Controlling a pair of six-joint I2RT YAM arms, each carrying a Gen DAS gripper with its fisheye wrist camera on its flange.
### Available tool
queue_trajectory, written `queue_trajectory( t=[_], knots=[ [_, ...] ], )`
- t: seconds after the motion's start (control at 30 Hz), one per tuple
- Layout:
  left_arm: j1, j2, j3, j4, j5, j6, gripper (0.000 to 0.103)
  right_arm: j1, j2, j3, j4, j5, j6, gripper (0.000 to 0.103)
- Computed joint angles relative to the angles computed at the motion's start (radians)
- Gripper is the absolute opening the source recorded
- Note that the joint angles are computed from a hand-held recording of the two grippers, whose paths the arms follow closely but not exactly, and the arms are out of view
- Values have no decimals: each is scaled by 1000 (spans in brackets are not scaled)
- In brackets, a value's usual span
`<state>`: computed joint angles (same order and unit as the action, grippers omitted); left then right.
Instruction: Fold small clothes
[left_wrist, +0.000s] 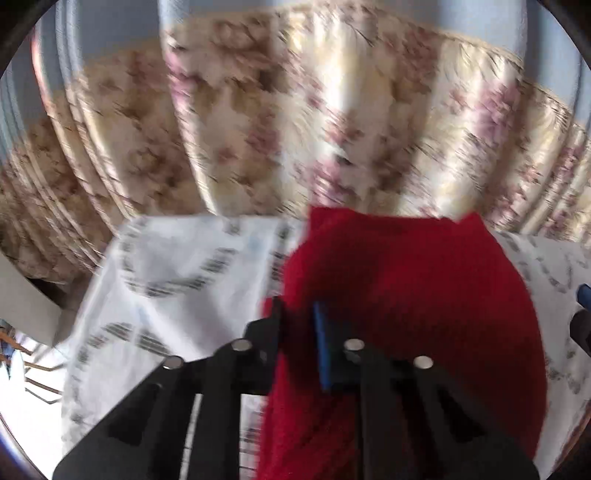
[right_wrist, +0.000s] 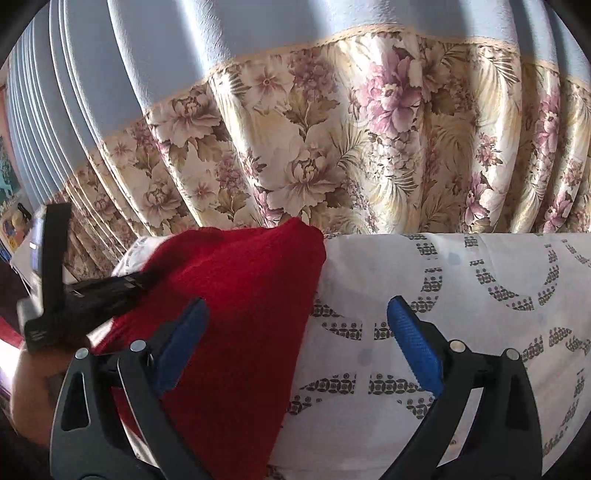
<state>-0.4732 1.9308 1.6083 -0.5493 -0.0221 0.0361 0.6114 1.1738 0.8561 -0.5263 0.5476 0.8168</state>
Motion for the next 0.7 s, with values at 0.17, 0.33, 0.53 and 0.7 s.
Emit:
queue_trajectory(
  t=[0.17,0.33,0.53,0.7],
  knots=[
    [9,40,6,-3,-238,-14,13,23,37,5,34,-4,-7,97],
    [56,10,-129,72,-170,-38,43,52,55,8,20,7,20,97],
    [137,-153,-232,96,-46,-37,68,105,-9,6,-73,76,72,98],
    [167,-238,-226,14,254,-40,80,114,-43,-8,-93,86,106,99]
  ],
)
